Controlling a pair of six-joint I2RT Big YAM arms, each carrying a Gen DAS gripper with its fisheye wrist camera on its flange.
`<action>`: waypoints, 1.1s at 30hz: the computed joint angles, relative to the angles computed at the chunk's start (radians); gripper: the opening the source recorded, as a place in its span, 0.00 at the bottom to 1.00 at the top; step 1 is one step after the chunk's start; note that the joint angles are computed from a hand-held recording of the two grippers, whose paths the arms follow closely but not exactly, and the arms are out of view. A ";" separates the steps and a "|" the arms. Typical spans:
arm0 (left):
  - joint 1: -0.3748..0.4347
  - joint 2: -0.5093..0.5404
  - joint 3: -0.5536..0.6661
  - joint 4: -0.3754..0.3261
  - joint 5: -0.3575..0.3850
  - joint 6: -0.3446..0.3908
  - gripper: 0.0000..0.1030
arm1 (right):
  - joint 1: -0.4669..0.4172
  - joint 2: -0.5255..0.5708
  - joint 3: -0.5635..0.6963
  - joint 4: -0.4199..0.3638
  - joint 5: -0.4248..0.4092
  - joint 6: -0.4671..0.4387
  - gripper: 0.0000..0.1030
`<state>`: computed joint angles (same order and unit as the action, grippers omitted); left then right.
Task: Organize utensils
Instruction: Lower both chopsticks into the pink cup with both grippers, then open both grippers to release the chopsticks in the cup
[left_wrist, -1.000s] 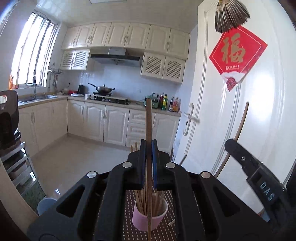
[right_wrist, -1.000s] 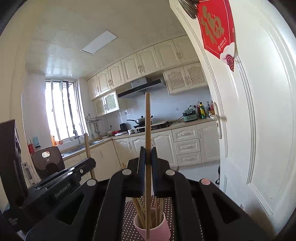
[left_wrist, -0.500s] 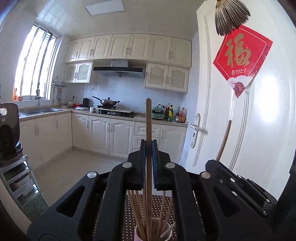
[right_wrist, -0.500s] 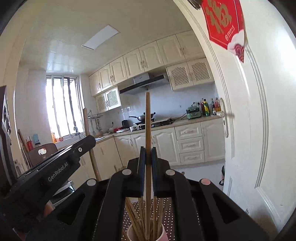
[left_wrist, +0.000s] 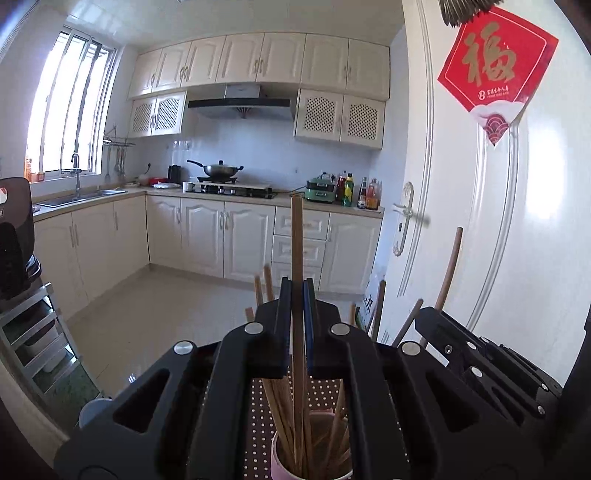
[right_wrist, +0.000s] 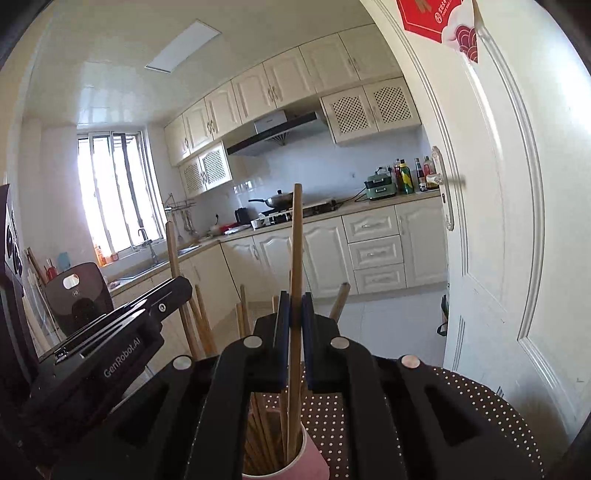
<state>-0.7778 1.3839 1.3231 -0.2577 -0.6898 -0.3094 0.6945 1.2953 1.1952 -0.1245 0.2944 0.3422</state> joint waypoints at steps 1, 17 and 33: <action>0.000 0.000 -0.005 -0.001 0.002 -0.003 0.07 | 0.002 0.001 -0.001 -0.004 -0.002 0.002 0.05; 0.011 -0.001 -0.065 -0.018 0.057 -0.056 0.07 | 0.022 0.024 0.014 -0.118 -0.018 0.031 0.06; -0.023 -0.038 -0.104 -0.122 0.083 -0.062 0.18 | 0.037 -0.034 -0.051 -0.193 -0.019 0.117 0.50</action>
<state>-0.8010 1.3458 1.2188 -0.3796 -0.6065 -0.3714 0.7312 1.2612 1.1446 -0.3173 0.2755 0.4593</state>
